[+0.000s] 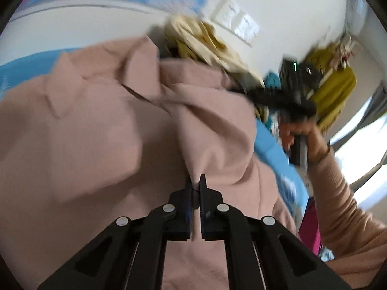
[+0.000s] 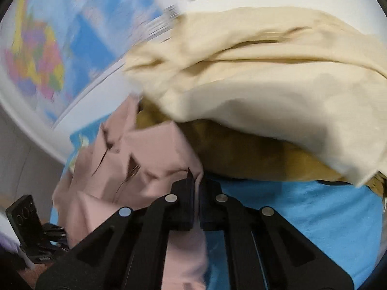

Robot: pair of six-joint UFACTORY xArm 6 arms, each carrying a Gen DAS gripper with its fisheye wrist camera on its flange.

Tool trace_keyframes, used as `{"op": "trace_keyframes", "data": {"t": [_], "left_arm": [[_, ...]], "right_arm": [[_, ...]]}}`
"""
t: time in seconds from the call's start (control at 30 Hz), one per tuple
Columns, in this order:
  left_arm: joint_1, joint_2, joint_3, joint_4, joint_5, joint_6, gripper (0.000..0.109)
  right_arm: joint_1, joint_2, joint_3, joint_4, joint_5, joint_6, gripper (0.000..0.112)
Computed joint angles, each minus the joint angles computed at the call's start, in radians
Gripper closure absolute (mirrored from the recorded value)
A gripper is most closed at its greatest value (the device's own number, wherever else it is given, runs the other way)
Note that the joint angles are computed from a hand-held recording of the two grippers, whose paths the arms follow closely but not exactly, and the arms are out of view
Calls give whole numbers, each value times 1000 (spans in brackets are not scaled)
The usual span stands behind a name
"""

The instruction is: Fold large clothes

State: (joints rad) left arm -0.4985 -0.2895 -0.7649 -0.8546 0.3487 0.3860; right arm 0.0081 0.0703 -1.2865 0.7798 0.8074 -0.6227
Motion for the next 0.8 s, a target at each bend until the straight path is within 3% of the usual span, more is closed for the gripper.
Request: {"op": "trace_keyframes", "data": {"t": [0.03,0.1,0.17,0.2,0.3,0.37,0.43,0.5,0.57,0.63,0.7,0.8], "left_arm": [[19,-4,5,21,11,-13,104],[50,-1,6,79,71,-62,96],[70,17,15,207,64,-195,92],[79,9,28,210,67,-206,91],[102,-41,66,93,64,-125,83],[97,-78,91,133,34,-151,74],[103,-108,106,141,30,-139,74],[99,-135,120,170,17,-147,72],[91,-150,127,196,-1,-157,64],[84,-155,130,193,-13,-144,64],[76,-166,137,190,-32,-133,63],[83,-220,168,173,-43,-91,62]], "right_arm": [[-3,-4,9,-32,1,26,87],[-6,-38,59,-35,-24,34,73],[-12,-108,123,14,-49,-50,72],[-10,-132,143,35,-50,-92,68],[-44,-255,220,114,108,-270,52],[-73,-337,277,111,272,-354,50],[-66,-388,324,83,340,-377,43],[-52,-427,374,39,367,-376,42],[-17,-436,404,18,363,-344,51],[-9,-409,386,40,404,-318,101],[-6,-395,364,110,434,-331,110],[8,-392,308,187,453,-367,111]]}}
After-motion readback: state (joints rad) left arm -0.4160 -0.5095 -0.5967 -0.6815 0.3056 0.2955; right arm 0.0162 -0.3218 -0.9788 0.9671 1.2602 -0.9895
